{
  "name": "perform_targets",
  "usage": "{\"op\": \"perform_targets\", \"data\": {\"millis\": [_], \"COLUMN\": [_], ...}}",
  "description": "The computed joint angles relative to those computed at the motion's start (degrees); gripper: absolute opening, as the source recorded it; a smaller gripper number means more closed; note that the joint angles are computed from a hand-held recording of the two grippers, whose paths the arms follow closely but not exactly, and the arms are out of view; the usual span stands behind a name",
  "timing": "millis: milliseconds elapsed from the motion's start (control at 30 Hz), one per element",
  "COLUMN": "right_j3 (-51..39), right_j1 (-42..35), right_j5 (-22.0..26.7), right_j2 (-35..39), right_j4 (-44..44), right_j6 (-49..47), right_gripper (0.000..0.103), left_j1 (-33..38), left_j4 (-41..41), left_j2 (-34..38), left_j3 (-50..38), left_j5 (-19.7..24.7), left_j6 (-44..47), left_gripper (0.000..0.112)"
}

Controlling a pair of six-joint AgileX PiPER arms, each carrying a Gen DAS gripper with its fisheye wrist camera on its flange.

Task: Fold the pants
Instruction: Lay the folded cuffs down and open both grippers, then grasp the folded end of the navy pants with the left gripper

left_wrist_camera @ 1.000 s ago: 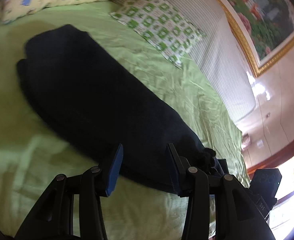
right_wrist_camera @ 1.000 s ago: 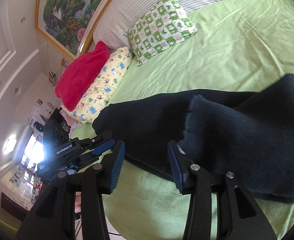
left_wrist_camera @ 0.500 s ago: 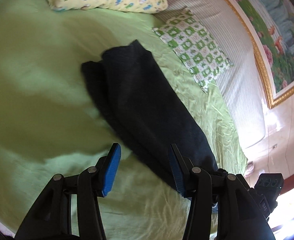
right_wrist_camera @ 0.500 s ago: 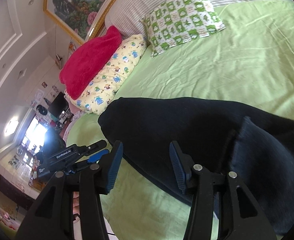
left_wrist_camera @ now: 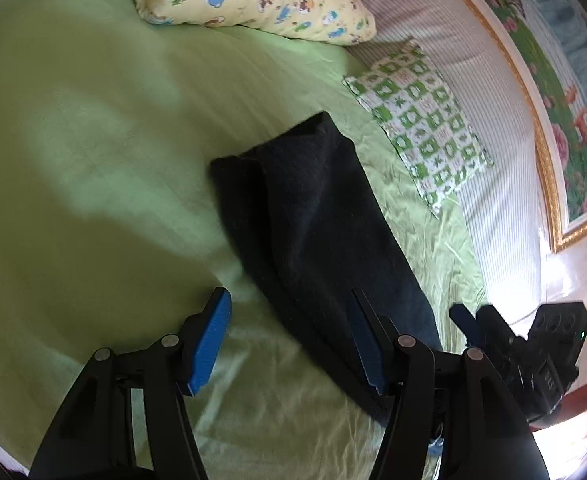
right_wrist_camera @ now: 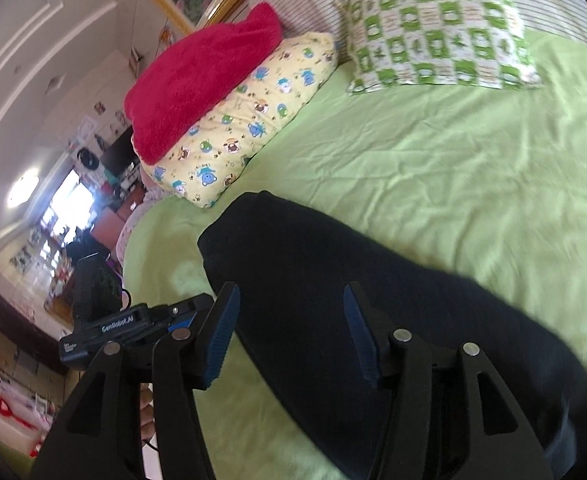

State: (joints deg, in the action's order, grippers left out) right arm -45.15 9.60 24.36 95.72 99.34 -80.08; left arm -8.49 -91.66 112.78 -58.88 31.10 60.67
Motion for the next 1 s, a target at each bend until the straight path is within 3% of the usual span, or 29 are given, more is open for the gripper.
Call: {"op": "perform_targets", "data": {"millis": [200, 433, 600, 767, 900, 967, 1000], "right_j3": [-17.53, -38.62, -54.02, -69.05, -80.07, -85.21, -86.28], "right_j1": [0.26, -0.05, 0.86, 1.55, 2.49, 2.98, 3.28], "right_j5": [1.65, 12.41, 20.49, 28.95, 34.34, 37.37, 37.84], "right_j2": [10.41, 23.05, 31.97, 40.77, 47.09, 49.96, 50.52], "right_j4": [-26.86, -45.47, -55.12, -59.00, -60.94, -61.88, -62.28], "right_j6": [23.46, 40.19, 47.95, 52.54, 55.96, 57.49, 57.70], "right_gripper": [0.056, 0.056, 0.056, 0.056, 0.056, 0.055, 0.054], "left_j1": [0.51, 0.70, 0.70, 1.01, -0.04, -0.65, -0.88], "left_j4": [1.31, 2.74, 2.39, 1.36, 3.31, 4.11, 4.33], "left_j2": [2.96, 4.66, 5.71, 6.83, 7.13, 7.31, 7.32], "left_j3": [-3.61, -6.39, -7.72, -9.07, -10.47, -11.23, -11.40], "left_j5": [1.00, 1.59, 1.70, 2.40, 0.40, -0.75, -1.33], "left_j6": [-4.70, -7.19, -8.33, -8.50, -9.72, -10.23, -10.17], "left_gripper": [0.061, 0.065, 0.066, 0.067, 0.067, 0.065, 0.057]}}
